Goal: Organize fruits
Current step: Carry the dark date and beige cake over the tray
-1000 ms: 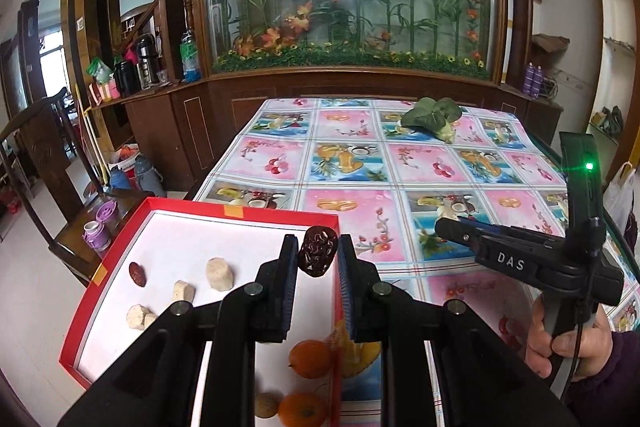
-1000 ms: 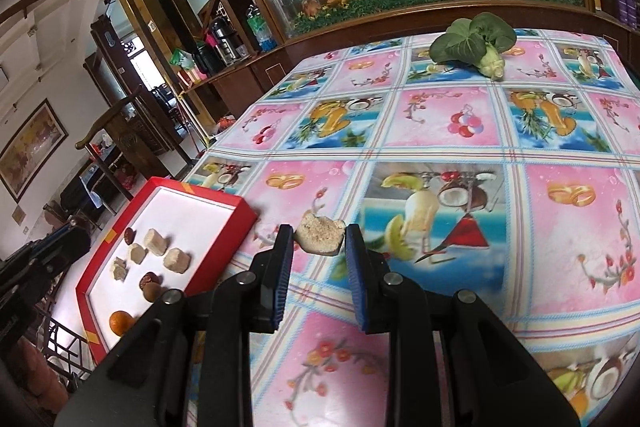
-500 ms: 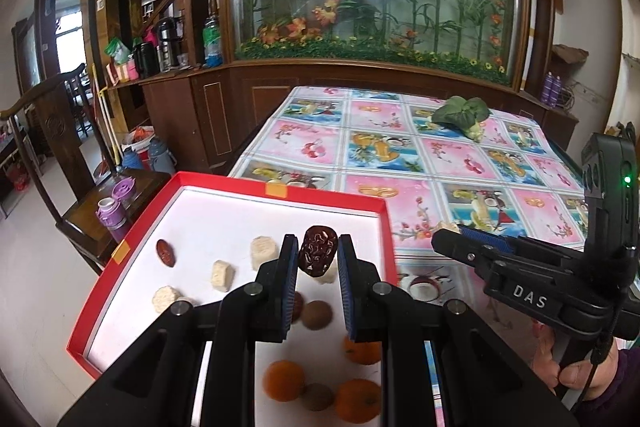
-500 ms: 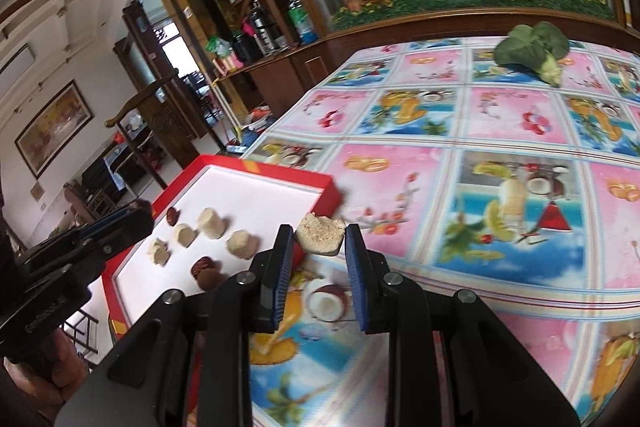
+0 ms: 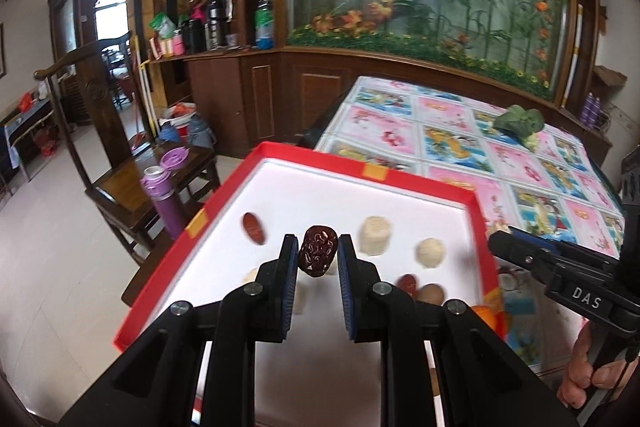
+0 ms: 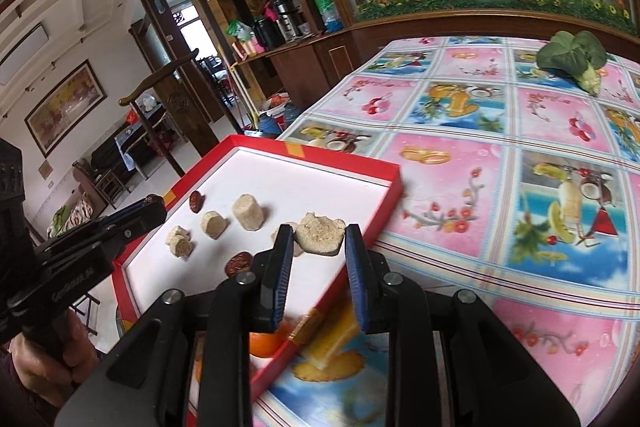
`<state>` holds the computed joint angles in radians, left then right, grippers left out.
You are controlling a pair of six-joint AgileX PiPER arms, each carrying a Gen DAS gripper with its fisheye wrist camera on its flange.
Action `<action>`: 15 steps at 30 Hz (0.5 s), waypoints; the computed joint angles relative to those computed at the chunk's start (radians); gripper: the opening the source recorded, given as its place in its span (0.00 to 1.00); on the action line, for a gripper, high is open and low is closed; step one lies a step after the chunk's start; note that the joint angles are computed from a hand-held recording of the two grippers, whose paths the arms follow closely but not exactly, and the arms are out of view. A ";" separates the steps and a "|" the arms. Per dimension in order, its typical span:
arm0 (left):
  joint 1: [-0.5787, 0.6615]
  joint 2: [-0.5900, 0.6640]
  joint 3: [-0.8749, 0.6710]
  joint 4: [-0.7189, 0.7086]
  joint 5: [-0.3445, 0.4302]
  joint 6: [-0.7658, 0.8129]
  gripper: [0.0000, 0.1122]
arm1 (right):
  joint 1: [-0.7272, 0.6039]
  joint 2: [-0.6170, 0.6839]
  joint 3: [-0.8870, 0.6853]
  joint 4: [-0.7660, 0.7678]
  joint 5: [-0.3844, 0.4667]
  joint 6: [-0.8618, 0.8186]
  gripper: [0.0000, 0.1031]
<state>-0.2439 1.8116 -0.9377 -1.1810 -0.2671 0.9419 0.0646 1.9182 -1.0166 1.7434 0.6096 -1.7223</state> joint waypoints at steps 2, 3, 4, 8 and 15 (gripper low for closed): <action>0.013 0.007 0.001 0.008 0.005 -0.008 0.16 | 0.016 0.006 -0.010 -0.012 -0.008 0.015 0.28; 0.016 0.011 0.003 0.017 0.007 -0.017 0.16 | 0.029 0.009 -0.015 -0.018 -0.016 0.020 0.28; 0.020 0.015 0.002 0.022 0.010 -0.021 0.16 | 0.038 0.009 -0.016 -0.021 -0.022 0.020 0.28; 0.029 0.024 0.004 0.039 0.021 -0.028 0.16 | 0.074 0.014 -0.024 -0.030 -0.052 0.014 0.28; 0.027 0.035 -0.002 0.017 0.029 -0.001 0.16 | 0.101 0.033 -0.047 -0.077 -0.084 0.049 0.28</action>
<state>-0.2172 1.8467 -0.9396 -1.1643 -0.2383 0.9413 0.1654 1.9515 -1.0634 1.6664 0.5254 -1.6732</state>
